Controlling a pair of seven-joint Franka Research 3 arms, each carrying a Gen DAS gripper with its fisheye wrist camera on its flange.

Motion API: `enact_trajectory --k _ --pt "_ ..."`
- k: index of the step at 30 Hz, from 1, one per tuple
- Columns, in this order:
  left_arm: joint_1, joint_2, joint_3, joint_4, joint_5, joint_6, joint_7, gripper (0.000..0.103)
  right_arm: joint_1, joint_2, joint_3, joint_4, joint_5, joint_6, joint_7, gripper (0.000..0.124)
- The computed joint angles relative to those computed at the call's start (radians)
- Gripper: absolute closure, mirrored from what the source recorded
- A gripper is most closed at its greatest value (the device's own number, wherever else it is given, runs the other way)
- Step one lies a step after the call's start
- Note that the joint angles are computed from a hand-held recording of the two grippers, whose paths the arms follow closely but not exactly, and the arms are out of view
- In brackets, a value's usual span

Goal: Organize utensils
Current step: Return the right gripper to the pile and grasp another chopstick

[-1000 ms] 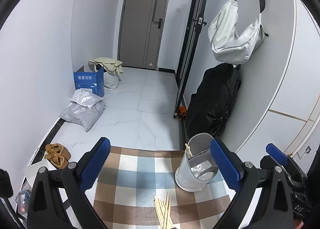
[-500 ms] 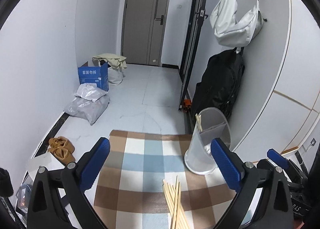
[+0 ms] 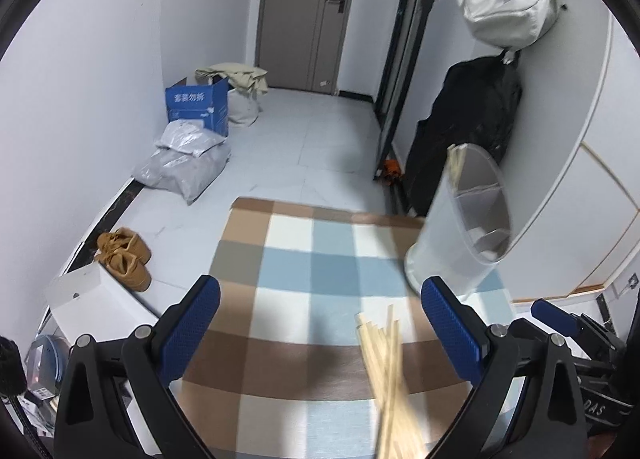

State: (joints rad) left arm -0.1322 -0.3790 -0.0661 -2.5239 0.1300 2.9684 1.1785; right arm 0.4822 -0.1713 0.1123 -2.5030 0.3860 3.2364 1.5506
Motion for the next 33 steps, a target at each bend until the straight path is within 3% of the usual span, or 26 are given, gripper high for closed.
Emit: enact_trajectory --k 2,5,8,10,13,15,22,27,33 --pt "-0.031 0.009 0.036 0.007 -0.039 -0.019 0.026 0.005 0.016 0.032 -0.018 0.035 0.016 -0.071 -0.011 0.061" --pt "0.002 0.016 0.015 0.013 -0.028 -0.025 0.019 0.005 0.020 0.080 -0.021 0.085 0.058 -0.148 -0.049 0.064" --pt "-0.011 0.032 0.034 0.027 -0.055 -0.051 0.043 0.005 0.001 0.128 -0.005 0.143 0.089 -0.228 -0.074 0.070" --pt "-0.009 0.035 0.037 0.031 -0.067 -0.060 0.058 0.005 -0.025 0.167 0.010 0.186 0.021 -0.284 -0.014 0.075" --pt "0.046 0.038 -0.003 0.034 -0.016 -0.065 0.029 0.005 -0.043 0.233 0.010 0.261 -0.111 -0.388 0.094 0.084" --pt "0.035 0.040 0.014 0.035 -0.028 -0.069 0.047 0.005 -0.045 0.267 0.007 0.303 -0.169 -0.443 0.135 0.093" --pt "0.008 0.048 0.063 0.043 -0.118 -0.096 0.117 0.005 -0.035 0.337 -0.006 0.403 -0.265 -0.551 0.225 0.106" --pt "0.025 0.040 0.059 0.039 -0.144 -0.094 0.131 0.005 -0.013 0.361 -0.025 0.445 -0.363 -0.604 0.322 0.109" --pt "0.023 0.041 0.068 0.041 -0.165 -0.101 0.150 0.005 -0.003 0.375 -0.032 0.472 -0.429 -0.618 0.409 0.114"
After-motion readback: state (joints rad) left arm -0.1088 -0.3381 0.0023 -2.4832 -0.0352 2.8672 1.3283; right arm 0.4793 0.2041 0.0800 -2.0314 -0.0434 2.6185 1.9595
